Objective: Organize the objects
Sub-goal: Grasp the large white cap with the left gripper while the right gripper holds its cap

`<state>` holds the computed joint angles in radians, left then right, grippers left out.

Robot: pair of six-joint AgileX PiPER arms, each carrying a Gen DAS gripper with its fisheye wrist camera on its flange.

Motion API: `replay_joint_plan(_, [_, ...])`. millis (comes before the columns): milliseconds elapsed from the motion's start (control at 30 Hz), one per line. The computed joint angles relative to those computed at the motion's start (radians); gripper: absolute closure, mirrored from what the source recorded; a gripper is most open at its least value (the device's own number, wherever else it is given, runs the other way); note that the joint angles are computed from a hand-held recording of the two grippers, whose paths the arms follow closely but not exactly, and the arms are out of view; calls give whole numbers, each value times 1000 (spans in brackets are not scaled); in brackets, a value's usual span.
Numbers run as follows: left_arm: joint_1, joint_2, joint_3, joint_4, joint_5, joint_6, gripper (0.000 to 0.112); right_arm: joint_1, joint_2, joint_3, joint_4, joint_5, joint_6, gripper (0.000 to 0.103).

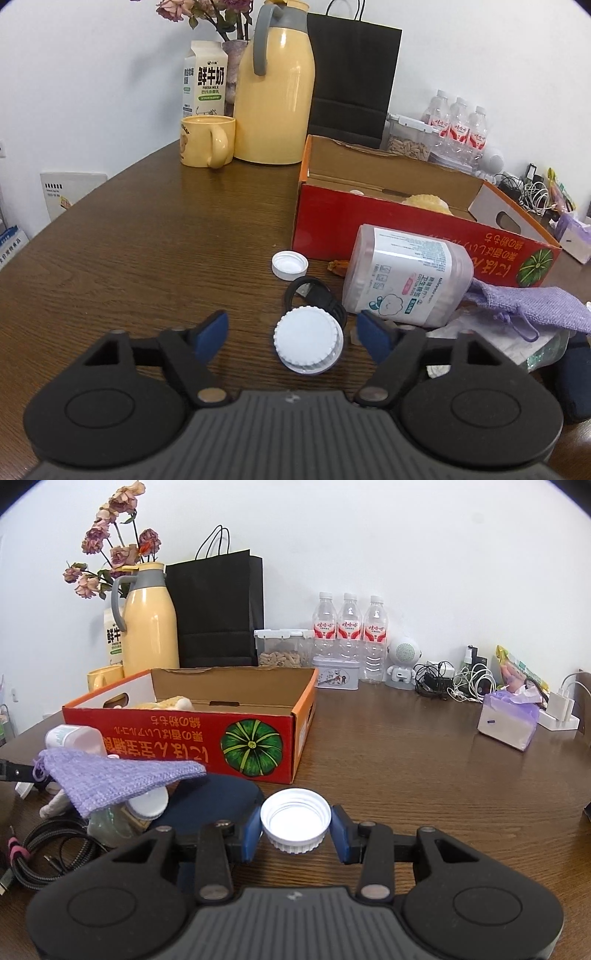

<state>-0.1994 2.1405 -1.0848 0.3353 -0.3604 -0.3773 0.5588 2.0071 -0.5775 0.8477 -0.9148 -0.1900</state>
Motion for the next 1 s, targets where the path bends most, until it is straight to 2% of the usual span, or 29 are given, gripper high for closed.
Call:
replay_joint_plan(33, [3, 2, -4, 38, 7, -33, 56, 2, 0, -1, 1, -1, -2, 64])
replay_joint_plan(100, [13, 5, -13, 147, 12, -128, 71, 2, 0, 0, 1, -3, -6, 64])
replay_joint_plan(300, [9, -12, 37, 69, -56, -45, 71, 3, 1, 1, 2, -5, -6, 64])
replay_joint_plan(667, [12, -59, 80, 12, -102, 14, 71, 11, 3, 20, -15, -42, 21, 64])
replay_joint_plan(1000, [-2, -142, 84, 5, -166, 37, 71, 7, -86, 18, 3, -80, -67, 64])
